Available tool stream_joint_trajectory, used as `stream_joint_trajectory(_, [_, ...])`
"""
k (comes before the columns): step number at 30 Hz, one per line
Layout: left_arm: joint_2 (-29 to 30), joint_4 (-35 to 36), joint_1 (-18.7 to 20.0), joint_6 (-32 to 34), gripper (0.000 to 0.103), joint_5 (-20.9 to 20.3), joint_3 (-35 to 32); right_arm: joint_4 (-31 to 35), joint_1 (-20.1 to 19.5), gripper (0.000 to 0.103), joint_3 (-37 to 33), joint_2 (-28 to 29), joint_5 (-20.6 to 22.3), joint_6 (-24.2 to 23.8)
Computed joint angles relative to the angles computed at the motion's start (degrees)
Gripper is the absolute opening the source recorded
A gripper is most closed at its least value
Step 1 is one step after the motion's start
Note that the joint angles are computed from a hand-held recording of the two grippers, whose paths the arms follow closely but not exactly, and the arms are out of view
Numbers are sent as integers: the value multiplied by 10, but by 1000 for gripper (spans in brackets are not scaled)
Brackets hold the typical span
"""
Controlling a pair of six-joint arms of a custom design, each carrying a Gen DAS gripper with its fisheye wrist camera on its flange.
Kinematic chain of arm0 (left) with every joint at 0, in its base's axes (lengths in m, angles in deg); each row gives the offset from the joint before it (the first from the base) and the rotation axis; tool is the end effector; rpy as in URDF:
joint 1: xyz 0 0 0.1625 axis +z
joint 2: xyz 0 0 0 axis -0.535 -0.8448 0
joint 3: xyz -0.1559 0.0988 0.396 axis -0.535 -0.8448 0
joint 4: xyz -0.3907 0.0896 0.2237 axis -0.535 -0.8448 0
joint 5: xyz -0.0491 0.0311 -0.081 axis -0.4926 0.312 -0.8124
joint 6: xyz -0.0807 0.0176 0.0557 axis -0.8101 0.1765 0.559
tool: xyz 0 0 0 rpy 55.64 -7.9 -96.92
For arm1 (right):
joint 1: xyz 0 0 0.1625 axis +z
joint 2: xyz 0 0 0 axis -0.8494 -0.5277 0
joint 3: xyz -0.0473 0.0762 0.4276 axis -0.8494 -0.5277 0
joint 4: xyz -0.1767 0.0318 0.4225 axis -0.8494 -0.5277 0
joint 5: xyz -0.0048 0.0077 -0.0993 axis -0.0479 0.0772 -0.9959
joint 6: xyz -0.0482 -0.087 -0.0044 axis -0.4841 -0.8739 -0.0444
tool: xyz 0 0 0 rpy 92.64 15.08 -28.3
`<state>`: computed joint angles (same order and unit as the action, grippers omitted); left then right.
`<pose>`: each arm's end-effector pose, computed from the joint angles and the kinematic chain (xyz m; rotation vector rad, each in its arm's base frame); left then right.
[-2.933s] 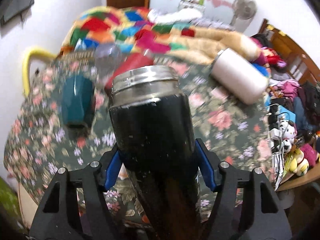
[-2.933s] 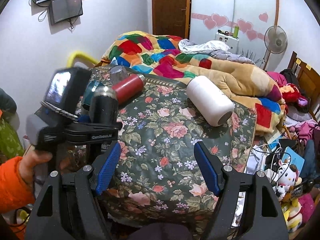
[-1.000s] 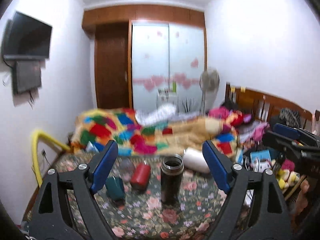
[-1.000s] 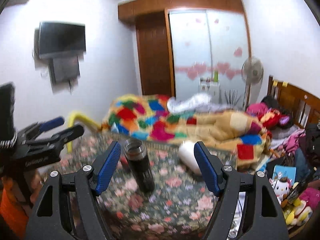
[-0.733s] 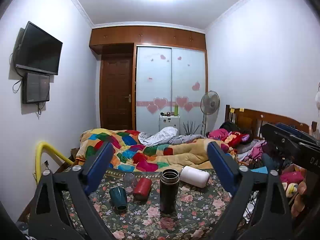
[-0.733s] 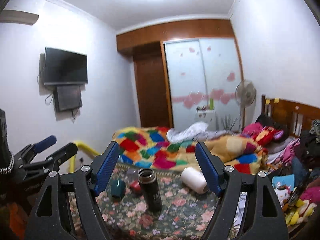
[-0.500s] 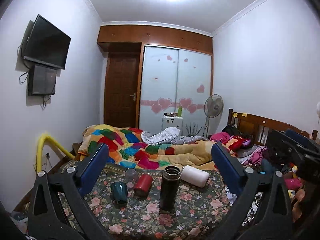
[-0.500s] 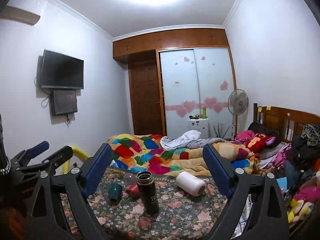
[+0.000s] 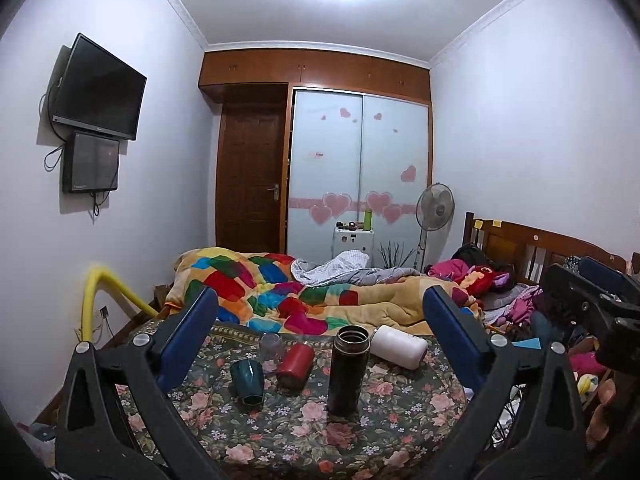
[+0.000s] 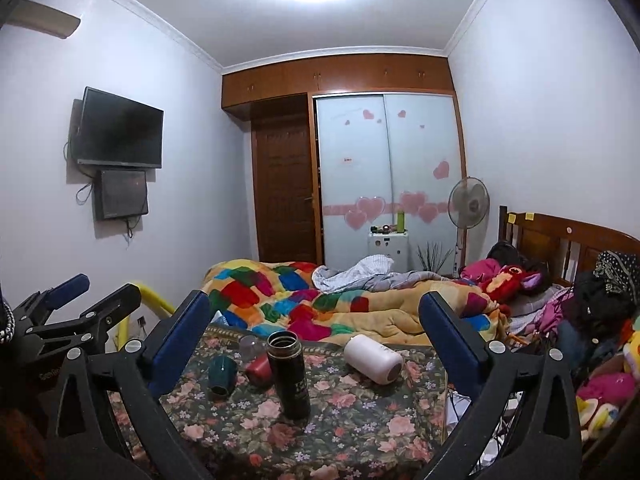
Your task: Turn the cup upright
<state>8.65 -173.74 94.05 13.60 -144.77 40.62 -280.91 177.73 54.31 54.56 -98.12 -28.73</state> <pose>-0.2246 -0.7659 0.4474 0.9752 2.1018 -1.5921 0.4805 -0.6990 0.1827 0.5487 -1.8457 1.6881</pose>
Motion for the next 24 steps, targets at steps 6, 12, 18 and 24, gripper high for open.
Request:
stream_joint_trajectory(6, [1,2,0,-1,103,-1,0,4,0,103,8,-5,-3,2])
stream_joint_trajectory(12, [3,14,2,-4,103,-4,-6,17,1,103,10,-7,-5,13])
stream_joint_trajectory(18, [5,14,2,-4,103,-4,-8,20,1,103,9,-6,-6,14])
stream_joint_trajectory(24, [6,13,2,-4,103,-2,-9,22,2,103,9,-7,-6,15])
